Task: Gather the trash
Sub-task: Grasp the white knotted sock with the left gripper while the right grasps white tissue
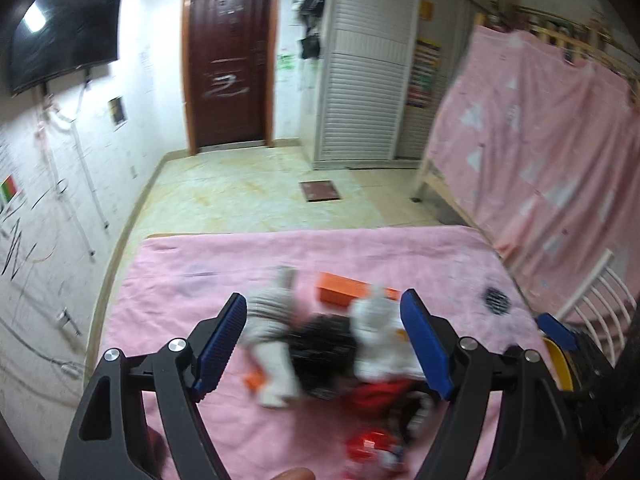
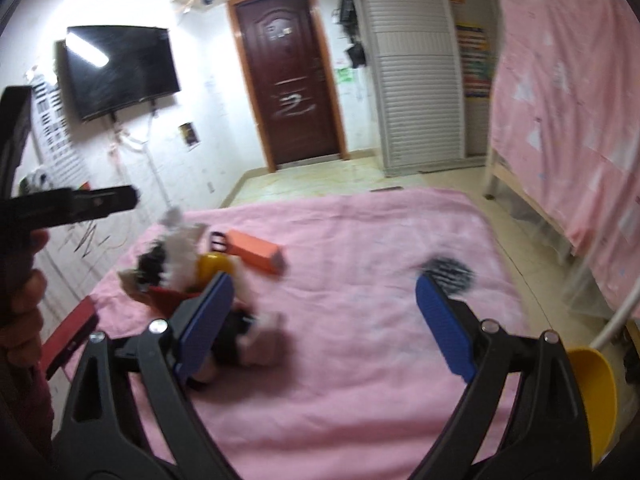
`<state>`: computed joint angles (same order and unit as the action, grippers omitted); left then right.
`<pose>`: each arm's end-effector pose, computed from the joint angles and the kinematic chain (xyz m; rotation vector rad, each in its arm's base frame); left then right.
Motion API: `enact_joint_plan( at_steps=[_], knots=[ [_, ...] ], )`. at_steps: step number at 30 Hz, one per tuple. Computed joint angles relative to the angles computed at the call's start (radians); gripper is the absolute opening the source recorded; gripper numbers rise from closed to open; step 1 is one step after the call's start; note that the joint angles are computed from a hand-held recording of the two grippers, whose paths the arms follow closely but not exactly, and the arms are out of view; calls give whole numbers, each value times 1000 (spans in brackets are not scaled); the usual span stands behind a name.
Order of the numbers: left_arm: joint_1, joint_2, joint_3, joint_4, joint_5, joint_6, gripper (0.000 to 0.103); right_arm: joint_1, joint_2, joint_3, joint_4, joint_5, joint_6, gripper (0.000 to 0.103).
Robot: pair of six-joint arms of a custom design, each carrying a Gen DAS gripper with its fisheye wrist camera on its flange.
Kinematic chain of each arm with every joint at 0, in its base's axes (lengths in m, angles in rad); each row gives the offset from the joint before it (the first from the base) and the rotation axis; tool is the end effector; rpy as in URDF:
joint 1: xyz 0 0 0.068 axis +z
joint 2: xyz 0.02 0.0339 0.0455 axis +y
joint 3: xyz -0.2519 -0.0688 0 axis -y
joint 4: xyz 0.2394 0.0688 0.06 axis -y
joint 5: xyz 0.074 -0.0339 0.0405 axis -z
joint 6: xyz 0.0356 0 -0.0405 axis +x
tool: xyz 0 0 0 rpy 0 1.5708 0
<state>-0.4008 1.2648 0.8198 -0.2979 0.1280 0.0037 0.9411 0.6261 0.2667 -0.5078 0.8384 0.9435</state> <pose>0.2436 -0.1082 0.2309 0.5325 2.2702 -0.3484 0.0946 0.0849 0.1585 0.3426 2.0786 0.0726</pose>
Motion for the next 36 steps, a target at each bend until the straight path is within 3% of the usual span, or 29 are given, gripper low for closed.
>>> enact_joint_plan(
  at_steps=[3, 7, 17, 19, 23, 25, 26, 36],
  knots=[
    [60, 79, 35, 18, 10, 12, 72, -56, 145, 33, 179, -69, -109, 89],
    [106, 178, 65, 47, 10, 20, 72, -91, 242, 61, 309, -124, -200, 89],
    [130, 409, 161, 65, -7, -4, 72, -142, 528, 195, 468, -223, -311, 87],
    [140, 434, 167, 75, 19, -9, 72, -164, 577, 220, 479, -255, -318, 70],
    [141, 450, 185, 57, 44, -14, 73, -190, 640, 238, 508, -315, -330, 55],
    [145, 456, 193, 39, 73, -15, 73, -200, 657, 242, 520, -333, -335, 29],
    [149, 460, 199, 26, 91, -17, 73, -202, 645, 231, 531, -336, -335, 22],
    [124, 510, 216, 6, 102, -59, 72, -157, 352, 121, 442, -228, -287, 19]
  ],
)
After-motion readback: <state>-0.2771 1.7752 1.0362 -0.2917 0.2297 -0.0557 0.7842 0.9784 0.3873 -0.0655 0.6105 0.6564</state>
